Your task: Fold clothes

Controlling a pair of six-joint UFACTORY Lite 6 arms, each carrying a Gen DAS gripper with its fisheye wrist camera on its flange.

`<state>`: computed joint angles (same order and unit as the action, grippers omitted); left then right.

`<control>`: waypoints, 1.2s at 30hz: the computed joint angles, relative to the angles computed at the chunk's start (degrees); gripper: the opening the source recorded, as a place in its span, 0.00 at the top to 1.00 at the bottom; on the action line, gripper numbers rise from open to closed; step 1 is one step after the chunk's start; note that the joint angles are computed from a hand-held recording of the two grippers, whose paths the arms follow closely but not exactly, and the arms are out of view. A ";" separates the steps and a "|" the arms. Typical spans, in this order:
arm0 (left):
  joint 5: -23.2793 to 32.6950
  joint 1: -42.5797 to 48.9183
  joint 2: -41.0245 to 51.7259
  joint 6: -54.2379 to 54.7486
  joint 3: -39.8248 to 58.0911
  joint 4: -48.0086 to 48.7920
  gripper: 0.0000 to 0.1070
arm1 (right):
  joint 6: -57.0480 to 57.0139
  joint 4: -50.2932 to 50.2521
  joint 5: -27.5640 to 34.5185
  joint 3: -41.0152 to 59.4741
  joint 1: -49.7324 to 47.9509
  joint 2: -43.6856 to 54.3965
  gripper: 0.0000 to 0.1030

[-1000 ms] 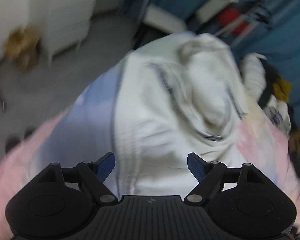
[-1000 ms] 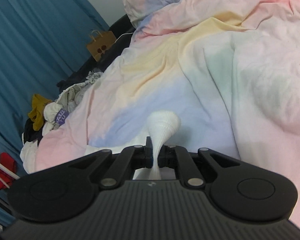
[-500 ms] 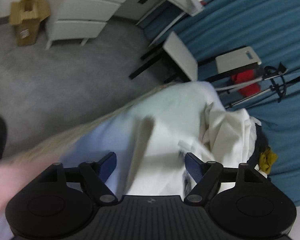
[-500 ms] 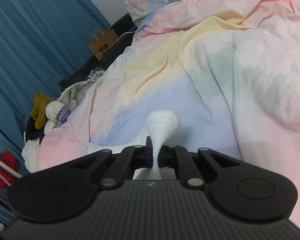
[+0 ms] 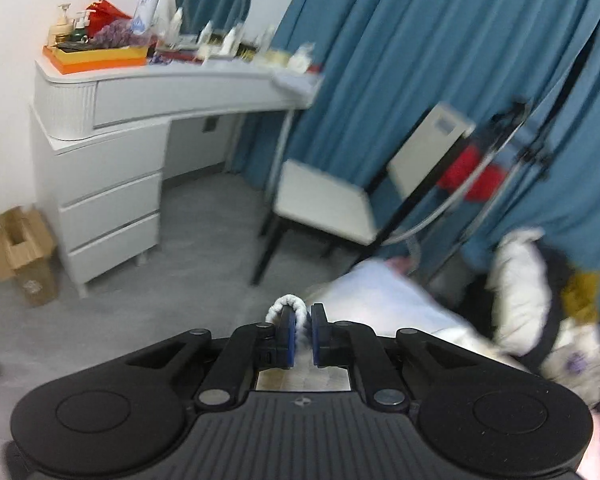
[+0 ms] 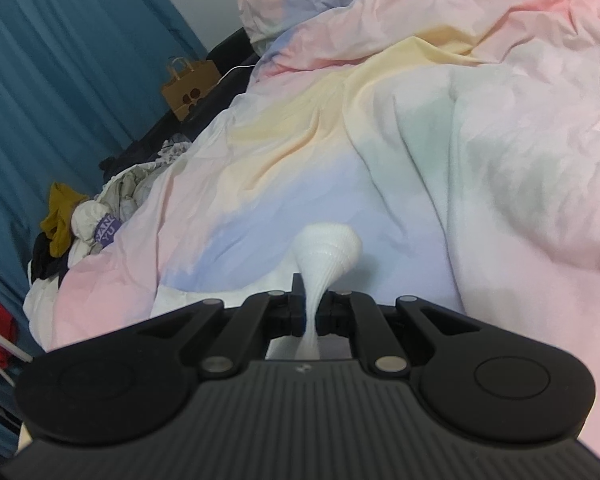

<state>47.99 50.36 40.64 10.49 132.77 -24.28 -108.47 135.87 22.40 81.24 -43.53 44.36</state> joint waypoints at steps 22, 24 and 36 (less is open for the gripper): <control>28.65 44.05 -20.86 27.21 -57.32 -10.74 0.24 | 4.89 -4.95 -1.87 -0.95 -0.08 -1.40 0.94; 26.29 43.75 -23.32 26.41 -63.07 -10.42 0.22 | 6.15 -5.88 -1.16 -1.97 -0.40 -2.36 0.94; 18.12 39.00 -35.43 20.57 -73.95 -18.06 0.85 | 4.89 -5.64 1.48 -6.20 -1.20 -5.54 0.94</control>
<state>66.11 89.36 5.21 31.05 58.82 -42.34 -103.58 130.22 23.88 75.04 -44.72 38.82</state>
